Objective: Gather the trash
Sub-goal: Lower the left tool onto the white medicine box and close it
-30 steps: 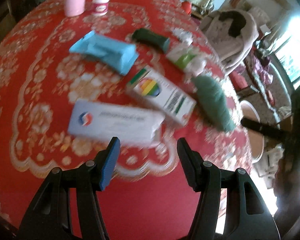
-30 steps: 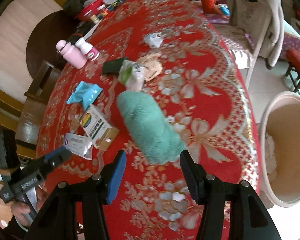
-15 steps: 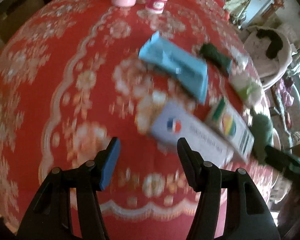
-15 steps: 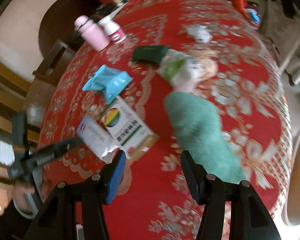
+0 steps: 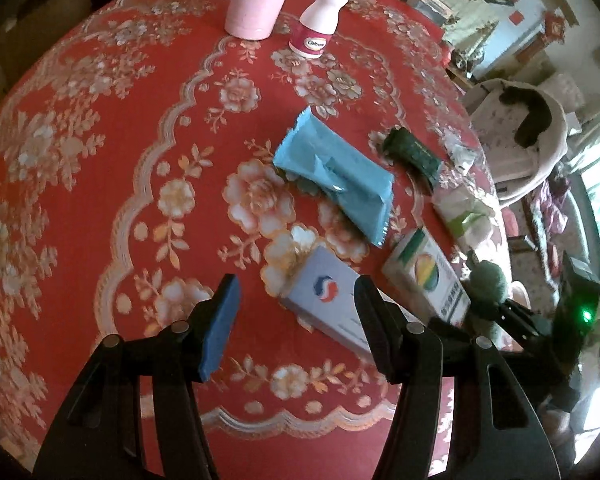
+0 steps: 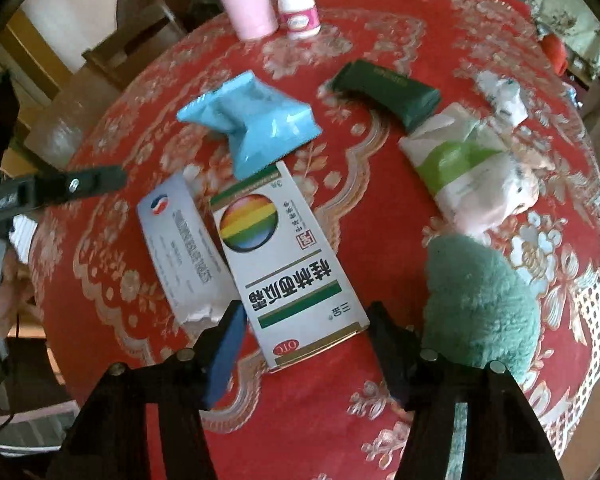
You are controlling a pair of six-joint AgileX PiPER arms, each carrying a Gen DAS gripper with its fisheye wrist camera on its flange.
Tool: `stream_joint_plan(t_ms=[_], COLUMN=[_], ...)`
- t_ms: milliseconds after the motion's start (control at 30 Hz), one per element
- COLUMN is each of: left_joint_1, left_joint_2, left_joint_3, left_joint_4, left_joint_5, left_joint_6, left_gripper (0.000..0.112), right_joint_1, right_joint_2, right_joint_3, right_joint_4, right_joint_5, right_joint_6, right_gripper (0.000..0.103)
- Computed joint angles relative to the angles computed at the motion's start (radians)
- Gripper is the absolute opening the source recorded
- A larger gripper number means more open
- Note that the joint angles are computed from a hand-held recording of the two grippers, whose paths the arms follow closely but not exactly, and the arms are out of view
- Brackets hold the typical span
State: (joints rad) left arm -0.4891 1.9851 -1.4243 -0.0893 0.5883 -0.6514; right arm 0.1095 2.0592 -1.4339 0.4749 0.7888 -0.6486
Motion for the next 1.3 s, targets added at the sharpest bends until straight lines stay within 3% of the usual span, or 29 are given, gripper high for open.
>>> stream_joint_plan(t_ms=[133, 233, 367, 500, 667, 800, 967, 1300], left_joint_1=[-0.040, -0.084, -0.127, -0.158, -0.182, -0.163, -0.130, -0.103], left_joint_2=[0.023, 0.057, 0.148, 0.231, 0.295, 0.268, 0.211, 0.164], left_joint_3=[-0.024, -0.064, -0.186, -0.294, -0.398, -0.356, -0.272, -0.200], left_joint_4=[0.013, 0.094, 0.228, 0.309, 0.308, 0.204, 0.070, 0.077], left_joint_5=[0.004, 0.007, 0.089, 0.181, 0.262, 0.226, 0.225, 0.177], left_joint_6=[-0.095, -0.249, -0.490, -0.616, -0.527, -0.306, -0.040, -0.089], left_gripper=[0.059, 0.063, 0.066, 0.066, 0.068, 0.059, 0.057, 0.058], right_joint_1=[-0.035, -0.065, -0.080, -0.103, -0.115, -0.117, -0.118, -0.029], right_joint_2=[-0.001, 0.002, 0.012, -0.004, -0.007, -0.038, -0.074, -0.034], right_joint_3=[0.001, 0.002, -0.016, 0.006, 0.012, 0.055, 0.102, 0.028], right_joint_4=[-0.027, -0.019, 0.009, 0.047, 0.062, 0.055, 0.058, -0.044], right_joint_5=[-0.047, -0.062, -0.026, -0.006, 0.006, 0.018, 0.058, -0.011], right_joint_6=[0.116, 0.159, 0.125, 0.081, 0.059, 0.067, 0.099, 0.155], right_gripper=[0.059, 0.059, 0.060, 0.060, 0.060, 0.060, 0.060, 0.068])
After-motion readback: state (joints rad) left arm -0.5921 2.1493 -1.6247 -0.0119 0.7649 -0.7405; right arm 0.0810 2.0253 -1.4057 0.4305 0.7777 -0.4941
